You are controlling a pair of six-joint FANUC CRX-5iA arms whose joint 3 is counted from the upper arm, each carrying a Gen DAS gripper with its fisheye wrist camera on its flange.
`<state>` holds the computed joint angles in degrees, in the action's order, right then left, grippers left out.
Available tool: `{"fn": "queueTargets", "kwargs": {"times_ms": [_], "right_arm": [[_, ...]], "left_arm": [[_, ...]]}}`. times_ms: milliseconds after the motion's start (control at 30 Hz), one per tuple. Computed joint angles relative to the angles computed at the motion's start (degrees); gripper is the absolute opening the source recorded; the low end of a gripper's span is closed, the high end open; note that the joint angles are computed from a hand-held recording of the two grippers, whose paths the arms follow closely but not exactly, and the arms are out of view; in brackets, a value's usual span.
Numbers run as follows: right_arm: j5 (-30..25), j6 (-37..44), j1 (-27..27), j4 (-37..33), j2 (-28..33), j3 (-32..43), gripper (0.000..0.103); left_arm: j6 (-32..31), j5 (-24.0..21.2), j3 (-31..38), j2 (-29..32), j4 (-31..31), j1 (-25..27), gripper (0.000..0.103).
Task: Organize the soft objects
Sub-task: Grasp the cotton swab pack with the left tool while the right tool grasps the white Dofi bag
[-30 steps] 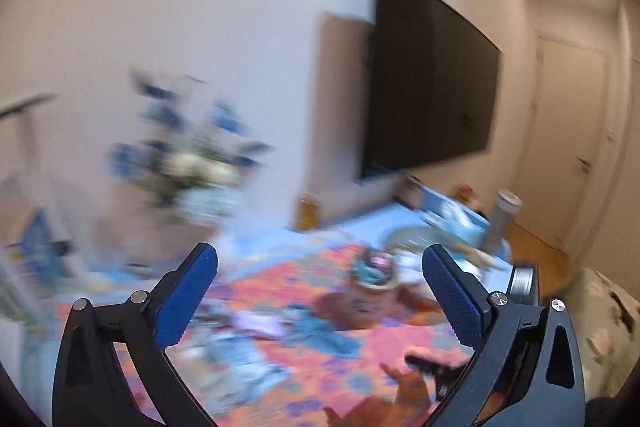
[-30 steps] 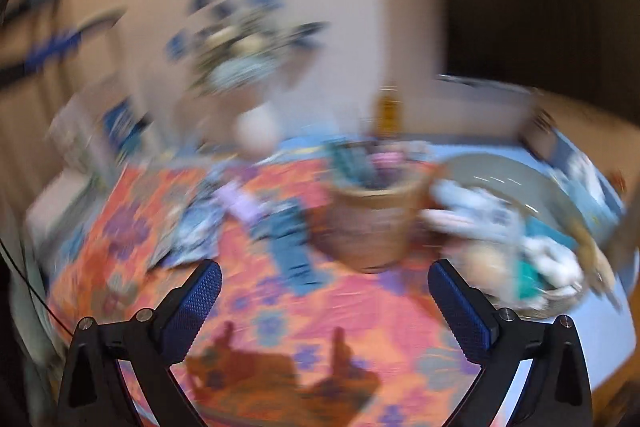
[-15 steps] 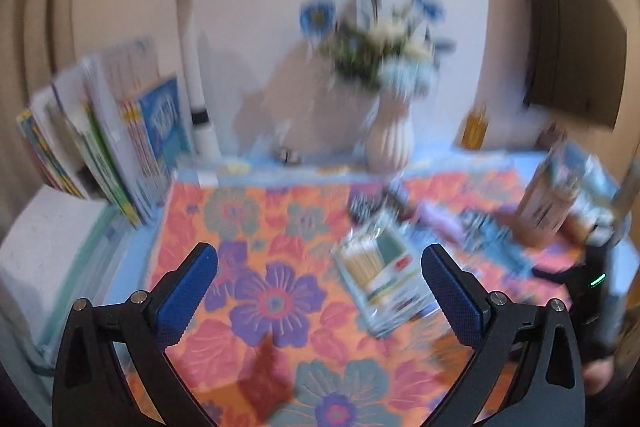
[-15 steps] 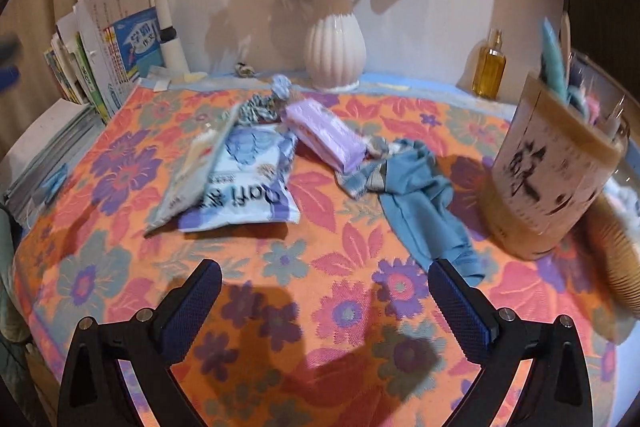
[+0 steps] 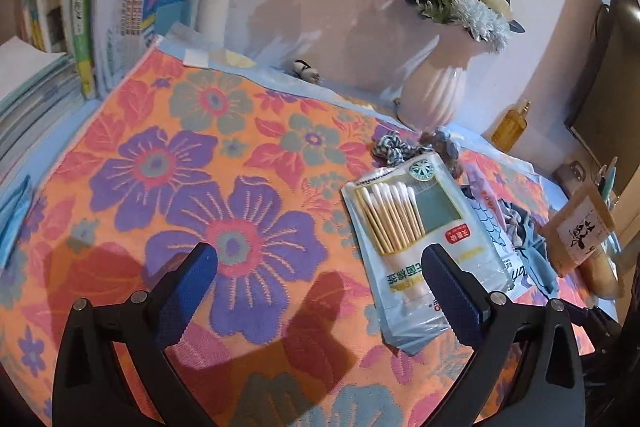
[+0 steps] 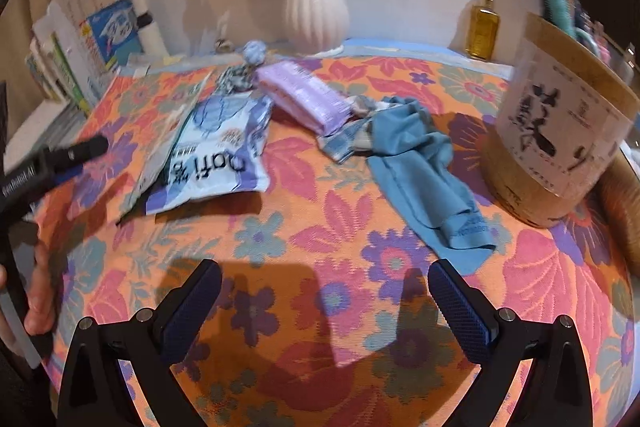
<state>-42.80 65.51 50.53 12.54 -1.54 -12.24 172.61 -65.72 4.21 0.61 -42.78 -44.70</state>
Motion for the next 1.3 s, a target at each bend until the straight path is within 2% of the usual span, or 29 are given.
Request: {"fn": "queueTargets", "kwargs": {"times_ms": [100,367,467,567,667,767,833,933,1033,1100,1133,1167,1200,1300], "right_arm": [[-1.1,-0.8,0.5,1.6,0.9,0.3,0.103],[-3.4,-0.3,0.6,0.9,2.2,1.8,0.103],[-3.4,-0.3,0.7,0.8,2.2,1.8,0.103],[-3.1,0.7,0.1,-1.1,2.1,2.3,0.103],[-2.9,0.6,-0.2,-1.6,2.0,2.3,0.103],[-2.8,0.1,0.1,-0.7,1.9,2.0,0.103],[-2.5,2.0,-0.2,-2.3,1.8,2.3,0.103],[-2.5,4.1,-1.0,-5.2,1.9,3.2,0.103],[-1.9,6.2,-2.6,-8.8,1.5,3.8,0.103],[-1.3,6.9,-3.4,-10.7,1.3,4.0,0.103],[-1.1,7.0,-3.6,-11.3,1.2,4.0,0.103],[-1.1,7.6,-4.1,-12.7,1.1,4.3,0.103],[-0.9,7.9,-4.3,-13.4,0.9,4.2,0.103],[-1.1,8.2,-4.5,-14.3,1.0,4.6,0.103]], "left_arm": [[-3.1,1.4,0.1,0.3,1.8,0.8,0.102],[-8.1,-2.1,3.5,3.2,0.5,-0.7,0.102],[-9.7,0.4,2.3,2.2,1.8,0.1,0.102],[-8.4,3.9,-0.1,0.3,3.4,1.6,0.102],[-11.4,6.7,-0.9,0.0,9.8,5.2,0.102],[-13.2,9.5,0.0,0.5,13.4,7.0,0.102],[-16.0,6.7,4.3,3.7,15.7,7.7,0.102],[-19.9,5.9,9.8,8.1,16.7,8.0,0.102],[-23.6,0.8,16.6,13.7,15.6,7.4,0.102],[-25.6,-1.8,18.7,15.8,15.6,7.9,0.094],[-25.1,-0.3,17.3,15.0,16.2,8.5,0.091],[-24.2,2.7,14.5,13.2,17.8,9.6,0.08],[-23.4,5.0,11.6,11.2,19.7,10.8,0.077],[-21.4,4.3,8.5,8.6,18.3,11.2,0.077]]}}
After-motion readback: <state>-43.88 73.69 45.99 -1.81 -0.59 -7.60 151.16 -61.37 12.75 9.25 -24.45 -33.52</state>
